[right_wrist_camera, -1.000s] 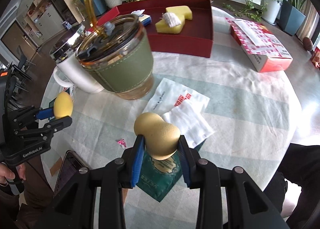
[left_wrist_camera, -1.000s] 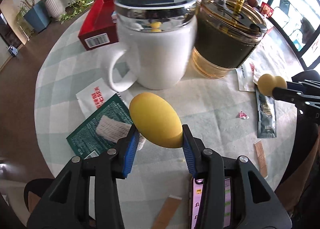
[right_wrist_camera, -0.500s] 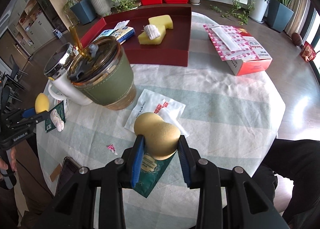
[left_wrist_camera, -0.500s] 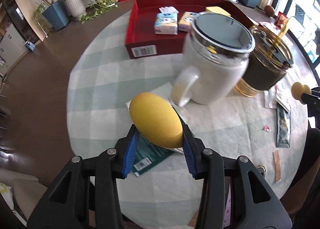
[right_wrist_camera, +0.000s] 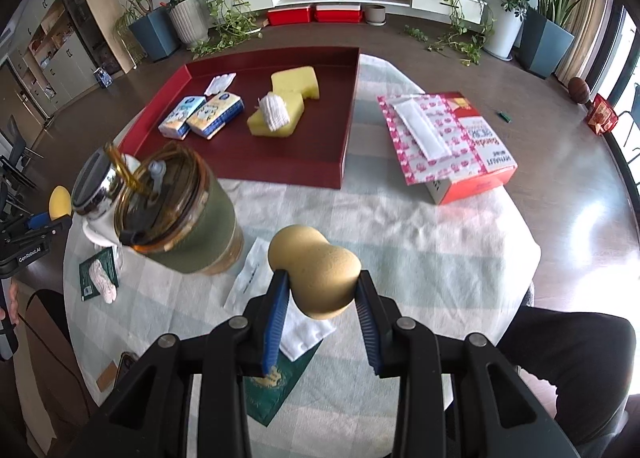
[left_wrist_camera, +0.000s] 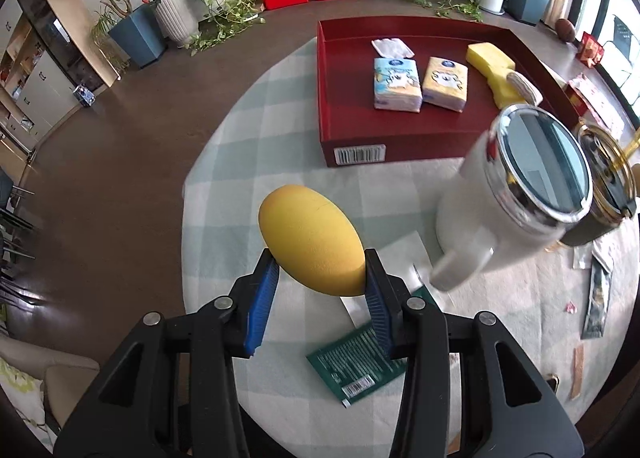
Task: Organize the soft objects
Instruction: 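Lift both makeup sponges with both tools and carry them over the red tray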
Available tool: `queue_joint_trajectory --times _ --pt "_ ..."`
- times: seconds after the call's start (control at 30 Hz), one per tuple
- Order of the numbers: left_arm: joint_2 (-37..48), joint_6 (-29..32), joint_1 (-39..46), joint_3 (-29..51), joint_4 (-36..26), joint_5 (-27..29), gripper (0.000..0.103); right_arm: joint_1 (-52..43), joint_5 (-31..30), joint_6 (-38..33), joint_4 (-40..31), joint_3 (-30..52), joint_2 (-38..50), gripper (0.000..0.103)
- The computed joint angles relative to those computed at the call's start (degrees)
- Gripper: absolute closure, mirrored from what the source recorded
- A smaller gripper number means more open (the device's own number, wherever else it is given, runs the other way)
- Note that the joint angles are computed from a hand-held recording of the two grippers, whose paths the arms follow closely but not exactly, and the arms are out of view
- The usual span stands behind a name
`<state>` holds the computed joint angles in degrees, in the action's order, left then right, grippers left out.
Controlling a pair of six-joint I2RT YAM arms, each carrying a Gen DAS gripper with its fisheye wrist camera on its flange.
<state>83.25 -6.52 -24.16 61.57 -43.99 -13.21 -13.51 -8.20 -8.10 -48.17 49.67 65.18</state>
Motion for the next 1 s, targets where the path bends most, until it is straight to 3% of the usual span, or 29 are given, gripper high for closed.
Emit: queue_joint_trajectory --times 1.0 --pt "24.96 5.6 0.7 28.06 -0.73 0.95 0.063 7.86 2.25 4.06 6.32 19.5 24.37 0.067"
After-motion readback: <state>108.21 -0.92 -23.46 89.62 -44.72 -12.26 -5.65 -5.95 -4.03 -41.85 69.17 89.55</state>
